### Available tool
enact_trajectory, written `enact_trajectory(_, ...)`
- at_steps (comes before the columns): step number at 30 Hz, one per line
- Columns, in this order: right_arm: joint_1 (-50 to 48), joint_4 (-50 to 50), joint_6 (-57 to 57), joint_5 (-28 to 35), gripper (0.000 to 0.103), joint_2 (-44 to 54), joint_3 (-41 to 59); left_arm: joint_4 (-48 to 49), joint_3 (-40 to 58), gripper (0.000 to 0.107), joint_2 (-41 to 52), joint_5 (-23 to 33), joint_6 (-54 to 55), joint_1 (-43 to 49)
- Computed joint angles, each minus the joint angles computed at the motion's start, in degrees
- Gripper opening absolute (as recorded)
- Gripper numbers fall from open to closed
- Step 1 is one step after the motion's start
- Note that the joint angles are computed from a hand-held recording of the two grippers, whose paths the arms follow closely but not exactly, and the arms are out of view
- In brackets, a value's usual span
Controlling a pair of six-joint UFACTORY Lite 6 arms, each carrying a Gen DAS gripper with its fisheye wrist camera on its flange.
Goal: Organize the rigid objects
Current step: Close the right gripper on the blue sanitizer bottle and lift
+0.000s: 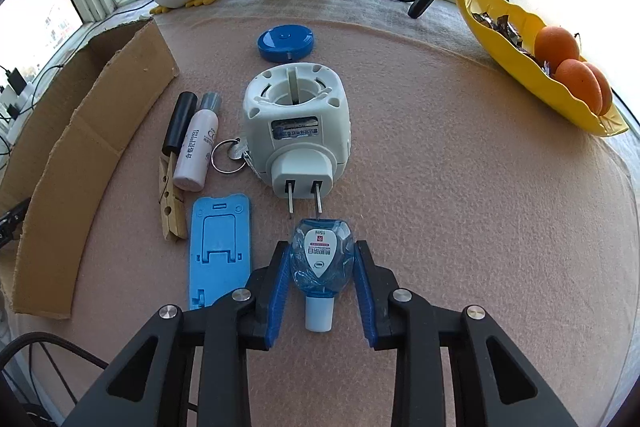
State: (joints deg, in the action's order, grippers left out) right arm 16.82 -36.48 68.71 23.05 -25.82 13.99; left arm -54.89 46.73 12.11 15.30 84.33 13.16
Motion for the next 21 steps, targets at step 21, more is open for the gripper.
enact_trajectory(21,18.1,1.8,10.3,19.9,0.028,-17.7,2.9,-1.9,-0.1,0.069,0.0,-0.9,2.1,-0.6)
